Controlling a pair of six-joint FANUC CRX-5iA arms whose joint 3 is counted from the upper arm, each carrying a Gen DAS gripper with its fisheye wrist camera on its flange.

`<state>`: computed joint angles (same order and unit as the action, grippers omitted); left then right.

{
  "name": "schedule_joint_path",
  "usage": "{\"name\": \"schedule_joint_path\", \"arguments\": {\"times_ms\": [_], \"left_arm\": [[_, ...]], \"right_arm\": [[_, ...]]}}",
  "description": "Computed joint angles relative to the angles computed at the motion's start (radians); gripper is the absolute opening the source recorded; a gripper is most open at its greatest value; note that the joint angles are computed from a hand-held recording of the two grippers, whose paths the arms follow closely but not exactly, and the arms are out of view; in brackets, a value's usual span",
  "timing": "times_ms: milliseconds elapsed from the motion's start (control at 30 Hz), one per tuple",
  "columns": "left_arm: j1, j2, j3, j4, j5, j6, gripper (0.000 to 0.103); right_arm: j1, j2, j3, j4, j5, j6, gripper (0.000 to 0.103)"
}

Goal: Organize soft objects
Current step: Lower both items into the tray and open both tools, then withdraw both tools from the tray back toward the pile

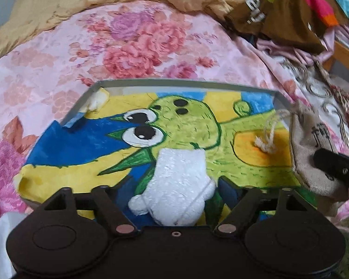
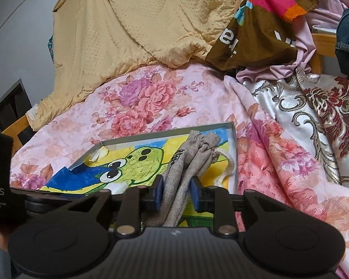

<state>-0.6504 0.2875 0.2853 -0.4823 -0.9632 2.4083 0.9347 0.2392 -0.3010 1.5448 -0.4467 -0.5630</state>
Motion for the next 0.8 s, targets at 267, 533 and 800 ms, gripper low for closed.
{"name": "schedule_joint_path", "arguments": {"times_ms": [267, 533, 800], "left_arm": [[-0.025, -0.038, -0.024, -0.057, -0.01, 0.152, 0.09], [-0.076, -0.089, -0.05, -0.142, -0.035, 0.254, 0.096], [-0.155, -0.171, -0.092, -0.257, -0.054, 0.366, 0.101]], "right_arm": [[0.002, -0.01, -0.007, 0.007, -0.016, 0.0, 0.056], [0.026, -0.019, -0.002, -0.026, -0.058, 0.056, 0.073], [0.063, -0.074, -0.04, 0.042, -0.139, 0.035, 0.093]]}}
